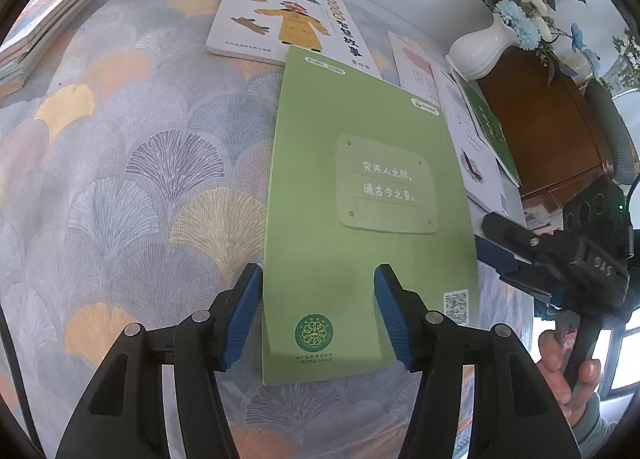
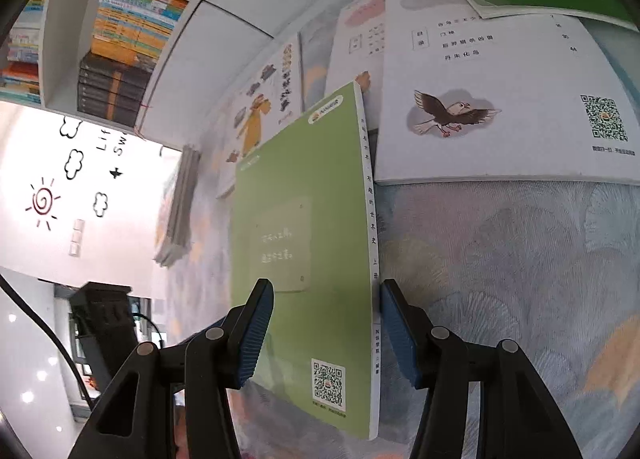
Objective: Organize books
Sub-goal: 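Grasp the edge of the green book with the left gripper and lift, then grasp the green book's spine with the right gripper while the left gripper releases it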
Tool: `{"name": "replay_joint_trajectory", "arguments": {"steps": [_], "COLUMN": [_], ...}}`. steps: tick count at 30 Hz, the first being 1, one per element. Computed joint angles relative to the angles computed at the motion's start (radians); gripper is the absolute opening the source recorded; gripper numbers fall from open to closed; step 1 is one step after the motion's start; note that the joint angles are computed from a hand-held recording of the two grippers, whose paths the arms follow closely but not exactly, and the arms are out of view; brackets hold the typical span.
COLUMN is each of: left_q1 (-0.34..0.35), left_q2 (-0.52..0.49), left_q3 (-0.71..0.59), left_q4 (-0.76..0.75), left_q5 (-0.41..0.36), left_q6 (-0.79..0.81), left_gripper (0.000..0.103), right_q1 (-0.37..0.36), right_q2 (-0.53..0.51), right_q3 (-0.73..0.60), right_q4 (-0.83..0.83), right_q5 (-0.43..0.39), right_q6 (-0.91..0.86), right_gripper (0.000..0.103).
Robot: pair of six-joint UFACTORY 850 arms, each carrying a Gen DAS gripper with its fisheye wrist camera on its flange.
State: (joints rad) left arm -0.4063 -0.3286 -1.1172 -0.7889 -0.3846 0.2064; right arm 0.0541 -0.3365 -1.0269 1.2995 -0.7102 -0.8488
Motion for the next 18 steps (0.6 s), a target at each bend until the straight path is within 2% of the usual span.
{"name": "replay_joint_trajectory", "arguments": {"steps": [7,14,18], "left_q1": [0.019,0.03,0.046], "left_q2": [0.0,-0.01,-0.011], "left_q3": [0.009,-0.005,0.0], "left_q4": [-0.108,-0.111,-0.181], "left_q5": [-0.03,-0.071,-0.102], "left_q6": [0.126,0.174,0.244], "left_gripper": [0.054,0.054,0.054], "right_q1": [-0.049,-0.042,-0.038], "right_q2": [0.006,0.028,0.043], "right_q3": [0.037,0.049,0.056], "right_q4": [0.169,0.166,0.183], "right_q5": [-0.14,-0.124,-0.115], "right_q6": [-0.043,-0.037,-0.043], "right_gripper": [0.054,0.054,0.054]}}
